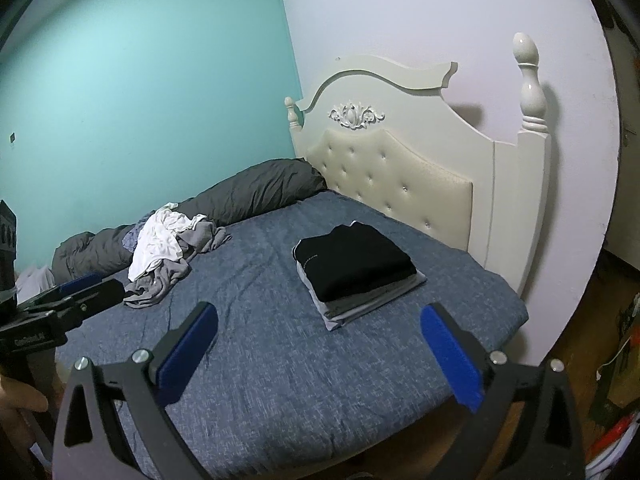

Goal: Fold clothes

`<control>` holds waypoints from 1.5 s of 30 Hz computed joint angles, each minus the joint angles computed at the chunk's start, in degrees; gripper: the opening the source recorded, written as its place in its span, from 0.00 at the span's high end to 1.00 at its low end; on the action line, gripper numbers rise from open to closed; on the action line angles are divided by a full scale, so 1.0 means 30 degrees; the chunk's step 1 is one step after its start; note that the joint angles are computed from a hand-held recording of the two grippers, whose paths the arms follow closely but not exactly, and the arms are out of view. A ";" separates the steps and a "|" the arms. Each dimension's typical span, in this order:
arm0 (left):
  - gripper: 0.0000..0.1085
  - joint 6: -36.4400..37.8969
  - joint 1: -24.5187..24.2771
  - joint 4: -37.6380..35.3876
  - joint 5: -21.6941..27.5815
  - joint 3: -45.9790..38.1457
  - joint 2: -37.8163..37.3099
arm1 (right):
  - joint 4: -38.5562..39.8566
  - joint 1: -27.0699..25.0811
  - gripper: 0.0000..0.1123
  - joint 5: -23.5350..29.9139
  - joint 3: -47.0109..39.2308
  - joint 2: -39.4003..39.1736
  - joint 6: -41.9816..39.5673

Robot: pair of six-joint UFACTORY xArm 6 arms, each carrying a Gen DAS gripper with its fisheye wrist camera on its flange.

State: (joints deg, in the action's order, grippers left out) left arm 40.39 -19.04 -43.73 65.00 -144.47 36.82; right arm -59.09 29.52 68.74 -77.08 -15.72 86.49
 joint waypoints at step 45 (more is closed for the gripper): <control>0.06 0.1208 -0.0065 -0.0268 -0.2187 0.4065 -0.2221 | 0.0613 -0.0078 0.09 0.0084 0.0408 -0.0061 -0.0025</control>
